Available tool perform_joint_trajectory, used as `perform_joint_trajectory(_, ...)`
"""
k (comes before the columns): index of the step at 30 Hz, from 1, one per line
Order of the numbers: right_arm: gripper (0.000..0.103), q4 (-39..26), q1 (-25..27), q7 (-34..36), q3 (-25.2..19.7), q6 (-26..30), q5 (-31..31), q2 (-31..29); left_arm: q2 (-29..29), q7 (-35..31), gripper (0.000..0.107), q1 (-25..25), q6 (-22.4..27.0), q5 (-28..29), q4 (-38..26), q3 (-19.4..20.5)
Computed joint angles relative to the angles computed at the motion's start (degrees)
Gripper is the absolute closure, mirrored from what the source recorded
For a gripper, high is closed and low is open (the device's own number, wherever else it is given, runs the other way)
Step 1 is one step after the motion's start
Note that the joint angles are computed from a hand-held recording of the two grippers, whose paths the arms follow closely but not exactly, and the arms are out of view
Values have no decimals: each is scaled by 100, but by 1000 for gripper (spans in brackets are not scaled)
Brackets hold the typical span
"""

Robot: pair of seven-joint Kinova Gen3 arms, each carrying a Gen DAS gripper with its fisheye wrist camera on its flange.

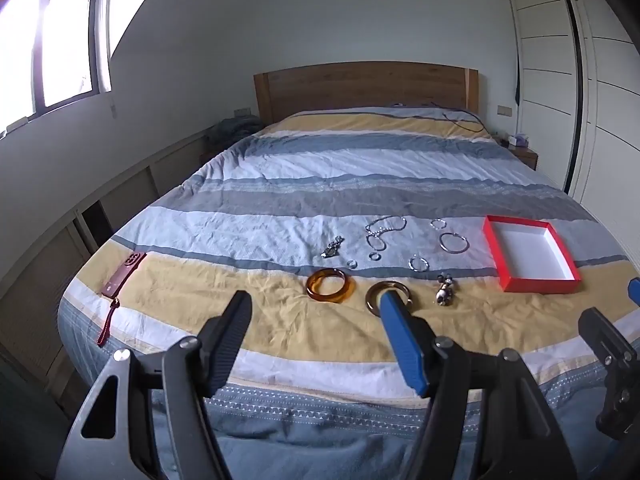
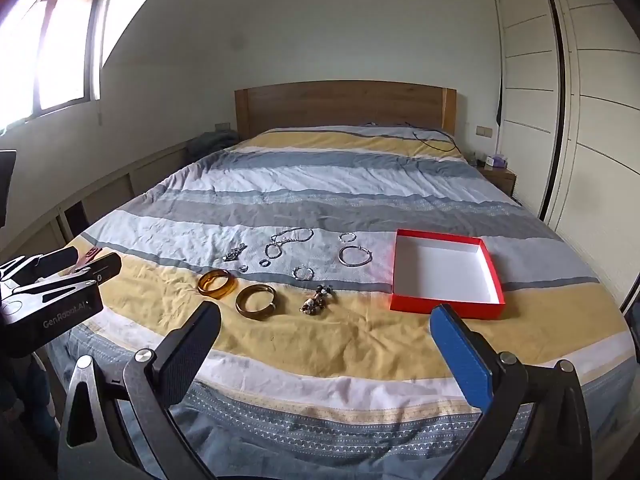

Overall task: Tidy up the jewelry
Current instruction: 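Move both tools toward the jewelry on the bed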

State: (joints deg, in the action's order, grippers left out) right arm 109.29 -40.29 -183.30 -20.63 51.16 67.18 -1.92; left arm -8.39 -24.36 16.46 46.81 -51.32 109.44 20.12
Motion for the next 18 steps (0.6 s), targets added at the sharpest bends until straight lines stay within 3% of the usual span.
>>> perform_joint_trajectory(7,1,16,58,15,-62,-44,-109,-161,-19,-166,42,-31,49,120,-75,-6)
perform_joint_trajectory(18,16,152,481,495,200,-1089,-540,-43,153,-357,42,-152,-56,298,-2,-270)
